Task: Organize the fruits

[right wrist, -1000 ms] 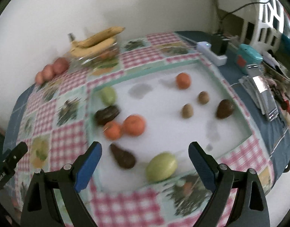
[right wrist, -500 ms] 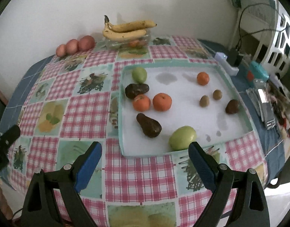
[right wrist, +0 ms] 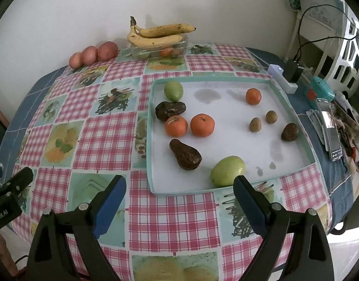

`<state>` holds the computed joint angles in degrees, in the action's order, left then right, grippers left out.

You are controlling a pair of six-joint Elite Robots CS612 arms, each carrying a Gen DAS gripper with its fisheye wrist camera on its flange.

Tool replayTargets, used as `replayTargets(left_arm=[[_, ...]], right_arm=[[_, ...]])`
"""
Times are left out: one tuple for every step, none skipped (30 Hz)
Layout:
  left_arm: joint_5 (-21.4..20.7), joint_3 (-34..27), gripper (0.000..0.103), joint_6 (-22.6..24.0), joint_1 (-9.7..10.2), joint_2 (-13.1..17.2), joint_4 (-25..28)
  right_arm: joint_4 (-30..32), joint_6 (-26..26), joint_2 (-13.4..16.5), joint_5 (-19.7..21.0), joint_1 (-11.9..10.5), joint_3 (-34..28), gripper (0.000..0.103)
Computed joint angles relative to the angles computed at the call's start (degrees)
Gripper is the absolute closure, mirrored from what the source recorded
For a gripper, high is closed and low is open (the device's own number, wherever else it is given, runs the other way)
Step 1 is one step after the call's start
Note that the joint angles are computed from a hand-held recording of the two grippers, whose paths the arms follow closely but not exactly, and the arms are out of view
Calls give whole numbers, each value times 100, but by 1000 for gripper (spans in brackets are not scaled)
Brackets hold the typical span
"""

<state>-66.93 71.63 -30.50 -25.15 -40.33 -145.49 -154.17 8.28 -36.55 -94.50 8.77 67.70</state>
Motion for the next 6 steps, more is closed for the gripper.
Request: replayTargets(left_arm=[[5,-1,0,12,-2,-1,9],[53,11,0,34,-16,-7,4],[93,36,0,71,-26,-18,-46],[96,51,0,102,-30,-24,-93],[56,67,0,170,-32,-29,-167],[50,58,0,198,-35,-25,-155]], right_arm=[[-5,-4,0,2,-2,1,10],[-8,-7,0,4,-3,1,10],[-10,-8,-1,7,-5,4,10],[-10,-6,-1,7,-6,4,10],[-5,6,1,4,-5,2,10],[0,20,1,5,-5,1,10]])
